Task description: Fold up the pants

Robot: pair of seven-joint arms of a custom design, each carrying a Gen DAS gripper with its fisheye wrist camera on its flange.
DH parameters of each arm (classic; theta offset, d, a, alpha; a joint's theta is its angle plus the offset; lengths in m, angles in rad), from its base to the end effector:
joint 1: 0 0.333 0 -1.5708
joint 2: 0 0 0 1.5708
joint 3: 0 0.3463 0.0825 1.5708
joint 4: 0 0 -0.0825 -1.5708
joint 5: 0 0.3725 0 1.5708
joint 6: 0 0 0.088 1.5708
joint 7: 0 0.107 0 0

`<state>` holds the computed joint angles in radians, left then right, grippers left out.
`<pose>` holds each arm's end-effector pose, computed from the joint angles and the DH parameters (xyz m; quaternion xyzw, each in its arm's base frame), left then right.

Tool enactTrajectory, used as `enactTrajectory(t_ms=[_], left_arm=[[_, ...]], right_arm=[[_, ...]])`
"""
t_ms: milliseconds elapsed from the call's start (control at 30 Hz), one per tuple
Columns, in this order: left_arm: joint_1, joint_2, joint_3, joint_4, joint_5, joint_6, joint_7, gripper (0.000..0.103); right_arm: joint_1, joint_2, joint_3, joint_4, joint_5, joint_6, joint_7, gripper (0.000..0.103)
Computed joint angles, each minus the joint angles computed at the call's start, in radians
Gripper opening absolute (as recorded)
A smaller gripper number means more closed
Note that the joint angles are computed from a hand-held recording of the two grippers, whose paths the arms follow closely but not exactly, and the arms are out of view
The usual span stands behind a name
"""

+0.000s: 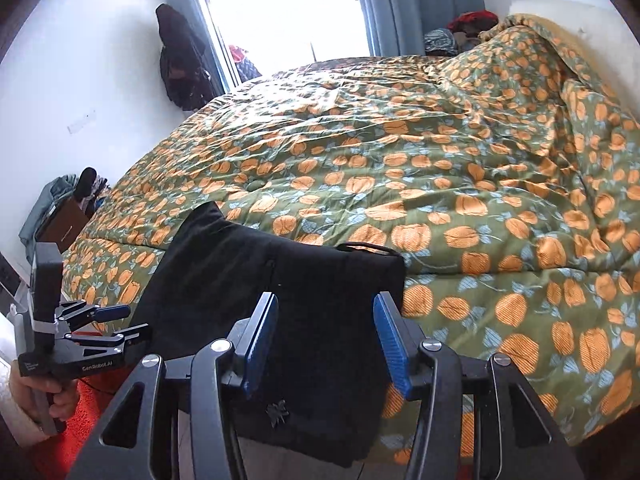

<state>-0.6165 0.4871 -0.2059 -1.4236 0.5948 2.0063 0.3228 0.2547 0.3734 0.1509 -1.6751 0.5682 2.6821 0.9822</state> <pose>0.5312 -0.4790 0.4680 -0.7616 0.6049 -0.1068 0.2064 0.6589 0.2472 0.4904 -0.8070 0.4609 -0.0870 0.3588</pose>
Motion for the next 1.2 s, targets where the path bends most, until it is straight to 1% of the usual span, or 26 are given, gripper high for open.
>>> enactTrajectory(t_ms=[33,67,100,133,167,200,233,300,367,400,500,567,600,667,700,733,767,800,833,867,900,933,1000,1033,1067,1200], left_arm=[[0.001,0.002,-0.001,0.000,-0.003,0.000,0.003,0.059],[0.003,0.002,-0.002,-0.003,-0.007,0.000,0.005,0.060],[0.007,-0.002,-0.004,-0.011,-0.014,0.004,0.006,0.062],[0.014,-0.009,-0.006,-0.023,-0.022,0.015,0.008,0.064],[0.022,-0.026,-0.008,-0.049,-0.031,0.032,0.003,0.064],[0.026,-0.043,-0.008,-0.070,-0.030,0.042,-0.008,0.064],[0.029,-0.060,-0.006,-0.092,-0.027,0.050,-0.023,0.065],[0.050,-0.108,-0.008,-0.163,-0.030,0.092,-0.062,0.068],[0.080,-0.148,-0.013,-0.232,-0.045,0.157,-0.099,0.068],[0.090,-0.161,-0.015,-0.258,-0.048,0.183,-0.119,0.068],[0.101,-0.180,-0.019,-0.303,-0.030,0.236,-0.173,0.068],[0.095,-0.176,-0.020,-0.309,0.006,0.259,-0.199,0.068],[0.089,-0.164,-0.020,-0.296,0.023,0.254,-0.202,0.069],[0.071,-0.136,-0.017,-0.260,0.061,0.237,-0.206,0.075],[0.061,-0.116,-0.015,-0.237,0.079,0.230,-0.204,0.081],[0.054,-0.092,-0.015,-0.213,0.088,0.224,-0.186,0.085],[0.051,-0.072,-0.017,-0.193,0.084,0.218,-0.161,0.085],[0.043,-0.046,-0.018,-0.169,0.082,0.204,-0.134,0.086],[0.037,-0.033,-0.013,-0.158,0.082,0.200,-0.128,0.090],[0.036,-0.018,-0.010,-0.151,0.072,0.203,-0.126,0.093],[0.038,-0.016,-0.005,-0.160,0.062,0.221,-0.137,0.099],[0.049,-0.024,-0.003,-0.187,0.046,0.264,-0.162,0.102],[0.087,-0.051,-0.007,-0.259,-0.009,0.376,-0.207,0.103],[0.096,-0.057,-0.008,-0.277,-0.023,0.405,-0.207,0.103],[0.092,-0.055,-0.006,-0.272,-0.020,0.398,-0.195,0.103],[0.038,-0.014,0.010,-0.175,0.026,0.256,-0.144,0.103]], right_arm=[[0.008,0.019,-0.005,0.015,-0.017,-0.016,0.010,0.051],[0.031,0.038,-0.036,0.034,-0.016,-0.061,0.012,0.052],[0.021,0.085,-0.032,0.087,-0.084,-0.162,0.072,0.055],[0.027,0.122,-0.046,0.128,-0.139,-0.236,0.123,0.055],[0.021,0.129,-0.048,0.133,-0.123,-0.255,0.123,0.055],[-0.006,0.120,-0.025,0.120,-0.078,-0.244,0.101,0.055],[-0.043,0.101,0.001,0.105,-0.008,-0.244,0.077,0.055],[-0.097,0.061,0.022,0.075,0.110,-0.252,0.053,0.057],[-0.128,0.025,0.021,0.039,0.191,-0.250,0.017,0.061],[-0.130,0.012,0.015,0.025,0.211,-0.250,0.008,0.061],[-0.133,-0.051,0.012,-0.070,0.298,-0.195,-0.065,0.061],[-0.113,-0.093,0.020,-0.137,0.364,-0.114,-0.142,0.061],[-0.098,-0.118,0.034,-0.176,0.411,-0.057,-0.212,0.061],[-0.057,-0.136,0.048,-0.210,0.459,0.035,-0.316,0.061],[-0.027,-0.132,0.048,-0.217,0.434,0.072,-0.343,0.065],[0.006,-0.119,0.034,-0.213,0.361,0.086,-0.316,0.067],[0.046,-0.099,0.006,-0.206,0.244,0.096,-0.249,0.068],[0.096,-0.071,-0.039,-0.195,0.092,0.089,-0.139,0.068],[0.126,-0.041,-0.073,-0.175,-0.021,0.051,-0.050,0.068],[0.138,-0.019,-0.086,-0.167,-0.082,0.039,-0.009,0.070],[0.126,-0.015,-0.070,-0.180,-0.085,0.066,-0.016,0.075],[0.098,-0.016,-0.039,-0.188,-0.061,0.084,-0.042,0.076],[0.074,-0.012,-0.016,-0.182,-0.059,0.074,-0.047,0.076],[0.069,-0.012,-0.007,-0.187,-0.058,0.084,-0.053,0.077],[0.061,-0.013,0.005,-0.198,-0.051,0.102,-0.068,0.078],[0.051,-0.011,0.025,-0.212,-0.048,0.128,-0.093,0.082]])
